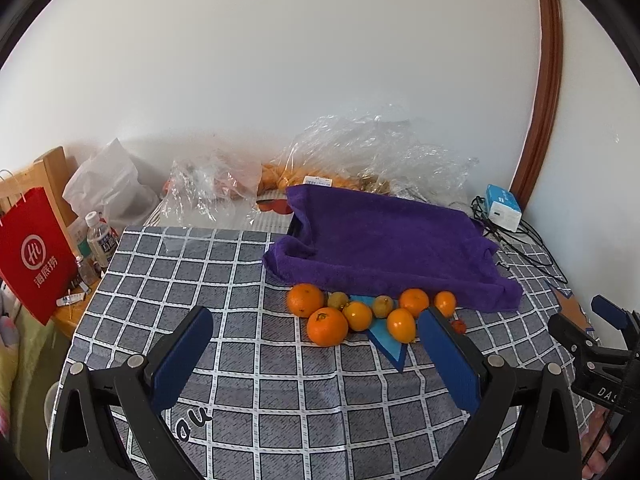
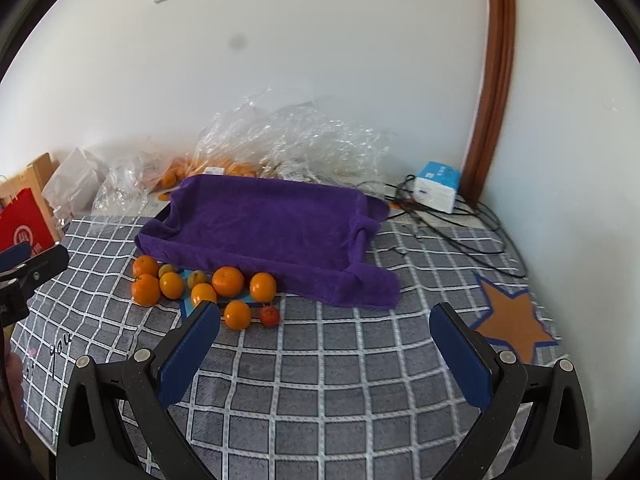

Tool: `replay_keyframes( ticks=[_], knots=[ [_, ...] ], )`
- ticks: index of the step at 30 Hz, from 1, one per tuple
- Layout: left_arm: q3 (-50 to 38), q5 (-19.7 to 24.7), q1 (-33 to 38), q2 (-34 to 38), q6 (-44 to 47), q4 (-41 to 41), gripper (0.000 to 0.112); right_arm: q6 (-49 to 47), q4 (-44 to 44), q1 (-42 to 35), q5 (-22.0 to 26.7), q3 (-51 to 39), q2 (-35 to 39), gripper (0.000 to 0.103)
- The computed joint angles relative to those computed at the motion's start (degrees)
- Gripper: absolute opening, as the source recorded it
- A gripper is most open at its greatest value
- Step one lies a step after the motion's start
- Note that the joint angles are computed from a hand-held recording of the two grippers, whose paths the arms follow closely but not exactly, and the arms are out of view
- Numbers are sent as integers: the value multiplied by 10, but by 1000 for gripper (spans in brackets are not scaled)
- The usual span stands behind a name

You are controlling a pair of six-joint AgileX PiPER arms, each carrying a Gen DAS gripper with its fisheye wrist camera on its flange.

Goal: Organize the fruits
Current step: 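Move the right tool toward the red apple while the left tool approaches the large tangerine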

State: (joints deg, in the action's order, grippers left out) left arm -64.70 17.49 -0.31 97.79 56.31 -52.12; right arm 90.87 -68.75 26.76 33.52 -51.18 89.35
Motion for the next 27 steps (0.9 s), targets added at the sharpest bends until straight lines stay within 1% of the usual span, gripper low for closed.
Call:
replay_keyframes(
  ticks=[2, 4, 7, 10, 11, 12, 13, 15, 17, 19, 21, 22, 24, 25, 27],
  knots=[
    [-14, 8, 7, 28, 13, -11, 100, 34, -33, -21, -50, 7, 18, 103],
    [-32, 22, 14, 58, 18, -9, 95, 73, -64, -38, -78, 6, 45, 103],
    [-52, 17, 17, 97, 19, 1, 95, 94, -73, -51, -90, -9, 84, 103],
    [-84, 39, 24, 131, -5, 28, 95, 107, -79, -63, -101, -23, 112, 102],
    [-92, 43, 26, 141, -9, 31, 95, 106, -76, -74, -119, -26, 118, 101],
    [-98, 46, 28, 149, -8, 29, 95, 91, -62, -85, -139, -33, 126, 97],
    [-106, 50, 30, 159, -7, 30, 95, 77, -48, -91, -147, -37, 130, 94],
    [-117, 57, 33, 174, 5, 24, 95, 38, -13, -98, -158, -53, 146, 85],
    [-122, 57, 36, 184, 19, 7, 95, 22, -12, -97, -161, -69, 165, 85],
    [-126, 61, 40, 194, 28, -9, 95, 33, -32, -96, -163, -80, 181, 82],
    [-135, 67, 43, 204, 22, -11, 95, 23, -25, -102, -183, -89, 192, 73],
    [-138, 69, 44, 208, 19, -10, 95, 5, -9, -105, -193, -93, 197, 71],
    [-139, 67, 46, 213, 31, -21, 95, 6, -14, -107, -205, -99, 207, 64],
    [-139, 68, 47, 215, 39, -27, 95, -2, -12, -105, -207, -104, 215, 62],
    [-140, 75, 50, 220, 61, -43, 94, -48, 27, -102, -202, -118, 233, 53]
  ],
)
